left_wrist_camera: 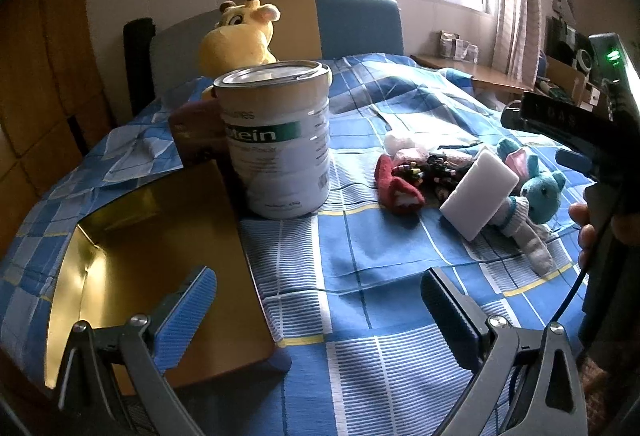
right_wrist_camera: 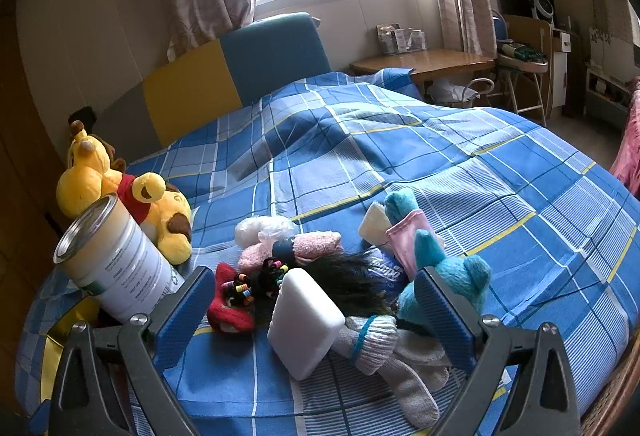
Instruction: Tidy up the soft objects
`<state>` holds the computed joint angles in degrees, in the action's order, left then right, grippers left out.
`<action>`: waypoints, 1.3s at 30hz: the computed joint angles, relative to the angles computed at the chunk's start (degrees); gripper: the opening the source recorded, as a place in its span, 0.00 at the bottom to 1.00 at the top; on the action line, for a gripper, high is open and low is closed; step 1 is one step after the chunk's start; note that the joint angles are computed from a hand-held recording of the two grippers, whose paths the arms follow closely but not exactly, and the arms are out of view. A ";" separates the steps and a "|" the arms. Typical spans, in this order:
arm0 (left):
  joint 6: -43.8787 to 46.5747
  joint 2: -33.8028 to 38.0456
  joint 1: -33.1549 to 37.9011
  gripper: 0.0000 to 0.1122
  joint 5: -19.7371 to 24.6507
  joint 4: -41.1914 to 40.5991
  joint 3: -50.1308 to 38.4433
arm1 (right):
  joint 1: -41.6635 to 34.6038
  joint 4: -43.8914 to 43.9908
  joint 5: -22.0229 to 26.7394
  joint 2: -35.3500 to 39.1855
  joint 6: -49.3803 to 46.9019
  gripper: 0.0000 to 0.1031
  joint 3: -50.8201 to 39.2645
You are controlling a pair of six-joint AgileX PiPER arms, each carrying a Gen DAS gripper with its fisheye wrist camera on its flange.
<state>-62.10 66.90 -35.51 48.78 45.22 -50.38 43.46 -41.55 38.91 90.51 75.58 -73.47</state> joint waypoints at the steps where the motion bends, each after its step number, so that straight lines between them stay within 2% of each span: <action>1: 0.48 0.02 0.20 0.91 -0.44 -0.37 -0.01 | -0.01 0.05 0.01 0.02 0.02 0.98 -0.04; 3: 3.81 0.00 2.02 0.91 -3.18 -3.66 -0.23 | 0.02 0.02 0.10 0.03 0.05 0.98 -0.06; 6: 14.80 0.24 7.02 0.91 -8.83 -15.05 -0.81 | -0.22 -0.19 0.03 -0.18 1.14 0.98 -0.09; 8: 17.98 1.51 8.10 0.91 -9.42 -18.12 -1.52 | -0.63 -0.52 -0.36 -0.82 2.39 0.98 0.65; 11: 19.27 3.78 7.58 0.92 -9.66 -17.22 -2.37 | -1.42 -1.22 -0.73 -1.83 5.31 0.98 2.01; 14: 27.70 6.44 10.85 0.91 -11.10 -25.61 -4.19 | -2.51 -2.89 -0.85 -3.58 10.21 0.98 4.18; 15: 30.49 7.64 11.69 0.90 -11.70 -28.15 -5.10 | -3.06 -3.33 -1.13 -4.29 12.00 0.98 5.04; 18: 37.74 11.01 11.81 0.78 -12.62 -32.31 -8.32 | -5.12 -3.78 -2.22 -6.57 17.32 0.98 7.92; 20: 38.89 13.06 10.62 0.78 -14.01 -31.32 -10.20 | -6.66 -3.33 -3.72 -7.64 19.70 0.98 9.48; 26: 51.31 22.63 8.73 0.79 -18.96 -35.49 -18.44 | -8.07 -2.97 -6.75 -8.99 21.19 0.98 11.75; 32: 69.53 32.86 11.21 0.80 -17.49 -50.31 -29.54 | -9.86 -0.31 -9.96 -9.47 19.78 0.98 13.11; 39: 78.65 40.68 12.52 0.81 -14.60 -56.68 -38.68 | -11.86 5.20 -12.94 -9.23 16.21 0.98 13.66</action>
<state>16.56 107.58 -22.99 34.18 -11.46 -89.06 31.60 -36.35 25.97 81.28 91.80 -59.82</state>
